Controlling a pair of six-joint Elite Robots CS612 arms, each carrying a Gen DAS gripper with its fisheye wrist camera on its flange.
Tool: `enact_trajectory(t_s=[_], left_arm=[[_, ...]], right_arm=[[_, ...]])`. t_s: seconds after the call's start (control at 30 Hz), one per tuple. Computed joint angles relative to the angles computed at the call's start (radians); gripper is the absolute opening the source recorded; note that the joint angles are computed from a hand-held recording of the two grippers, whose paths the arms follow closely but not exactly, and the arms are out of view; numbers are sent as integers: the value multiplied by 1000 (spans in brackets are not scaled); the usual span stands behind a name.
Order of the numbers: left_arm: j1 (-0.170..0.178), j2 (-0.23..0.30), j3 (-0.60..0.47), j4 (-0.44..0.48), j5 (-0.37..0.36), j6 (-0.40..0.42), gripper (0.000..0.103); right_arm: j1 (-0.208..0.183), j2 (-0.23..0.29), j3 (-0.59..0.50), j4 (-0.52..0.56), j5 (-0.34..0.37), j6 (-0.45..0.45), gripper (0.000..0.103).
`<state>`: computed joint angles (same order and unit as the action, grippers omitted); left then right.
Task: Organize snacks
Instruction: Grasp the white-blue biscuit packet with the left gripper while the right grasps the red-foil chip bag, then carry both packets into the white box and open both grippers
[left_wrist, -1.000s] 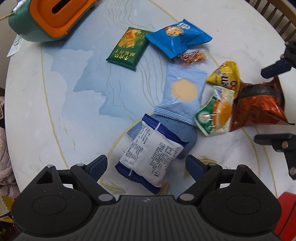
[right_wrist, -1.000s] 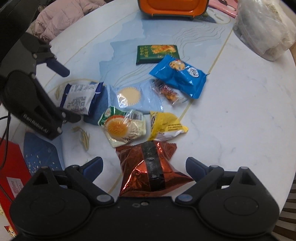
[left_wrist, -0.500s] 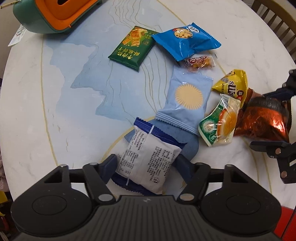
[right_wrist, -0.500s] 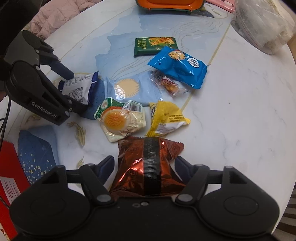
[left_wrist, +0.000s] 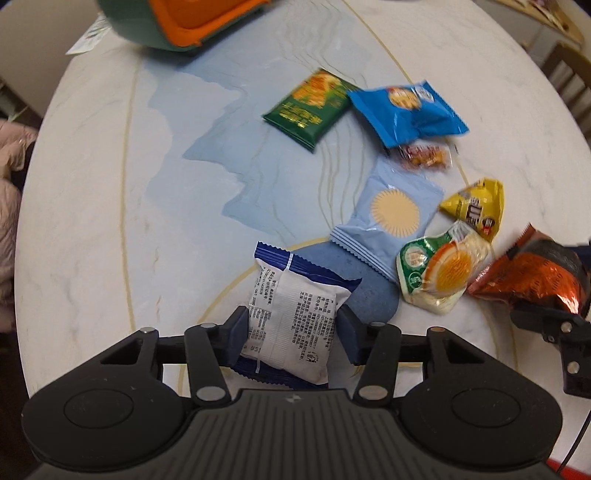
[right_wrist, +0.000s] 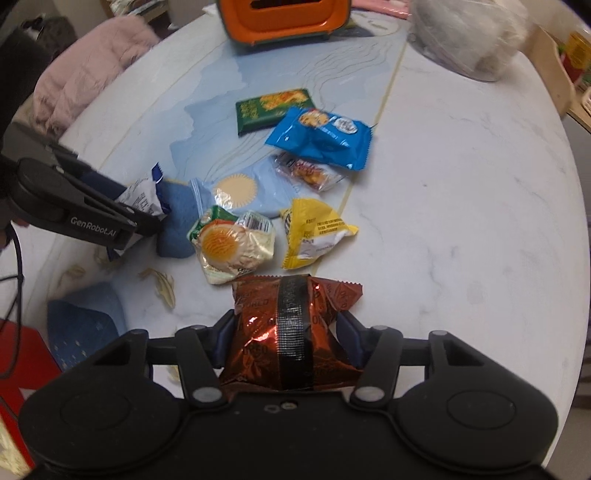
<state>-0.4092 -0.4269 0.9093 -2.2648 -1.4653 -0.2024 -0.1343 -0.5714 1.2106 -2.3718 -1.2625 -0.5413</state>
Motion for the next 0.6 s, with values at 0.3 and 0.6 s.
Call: enact_trajectory(t_s=[0.3, 0.6], left_arm=[[17, -92, 126, -104, -45, -116, 51], [14, -206, 273, -226, -83, -153, 51]], right_arm=[[-19, -65, 68, -60, 69, 101, 56], [-25, -154, 161, -135, 109, 148, 56]])
